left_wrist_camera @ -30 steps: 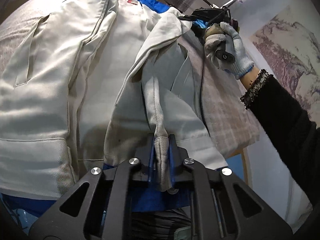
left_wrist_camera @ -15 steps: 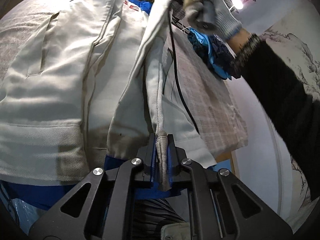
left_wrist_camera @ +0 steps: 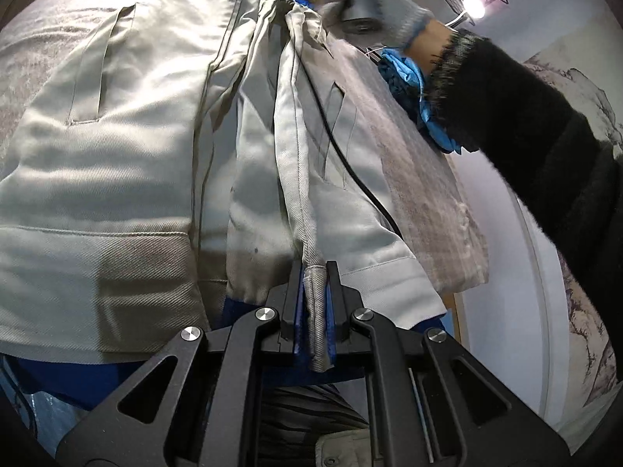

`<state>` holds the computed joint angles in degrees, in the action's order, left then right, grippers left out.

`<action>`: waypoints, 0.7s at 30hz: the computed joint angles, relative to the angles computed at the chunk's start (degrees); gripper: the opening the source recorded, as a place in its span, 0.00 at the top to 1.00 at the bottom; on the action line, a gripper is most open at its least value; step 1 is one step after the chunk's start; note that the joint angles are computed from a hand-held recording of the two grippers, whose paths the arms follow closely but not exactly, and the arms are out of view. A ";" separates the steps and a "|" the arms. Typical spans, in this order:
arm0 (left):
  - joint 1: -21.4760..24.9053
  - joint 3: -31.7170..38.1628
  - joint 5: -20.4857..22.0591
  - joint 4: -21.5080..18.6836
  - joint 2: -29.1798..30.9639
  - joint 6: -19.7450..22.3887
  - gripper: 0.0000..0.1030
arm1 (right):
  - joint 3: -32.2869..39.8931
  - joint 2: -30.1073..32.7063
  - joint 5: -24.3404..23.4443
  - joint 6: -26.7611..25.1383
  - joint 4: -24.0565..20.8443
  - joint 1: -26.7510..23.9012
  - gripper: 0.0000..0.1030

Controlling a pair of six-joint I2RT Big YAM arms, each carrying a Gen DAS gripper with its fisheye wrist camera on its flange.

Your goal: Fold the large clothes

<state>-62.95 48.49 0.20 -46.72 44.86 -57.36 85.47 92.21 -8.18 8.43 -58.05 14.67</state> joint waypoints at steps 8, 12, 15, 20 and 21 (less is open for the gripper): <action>0.17 -1.19 -0.78 0.18 -2.81 -2.06 0.93 | -7.83 -19.12 -13.35 -3.64 -2.51 -7.39 0.80; 0.03 -1.38 -1.99 -0.59 -3.04 -2.14 0.93 | -15.57 -31.03 -13.59 -5.62 -6.30 -9.08 0.80; -1.31 -0.55 -3.90 -1.53 -2.04 -1.17 0.93 | -24.35 -40.10 -13.36 -6.55 -9.81 -9.71 0.80; -3.34 0.98 -6.78 -3.22 -0.50 -0.14 0.93 | -38.44 -54.30 -11.11 -4.25 -11.92 -4.53 0.80; -3.52 0.97 -6.99 -3.32 -0.37 -0.30 0.93 | -40.29 -56.11 -10.84 -2.73 -11.53 -2.33 0.80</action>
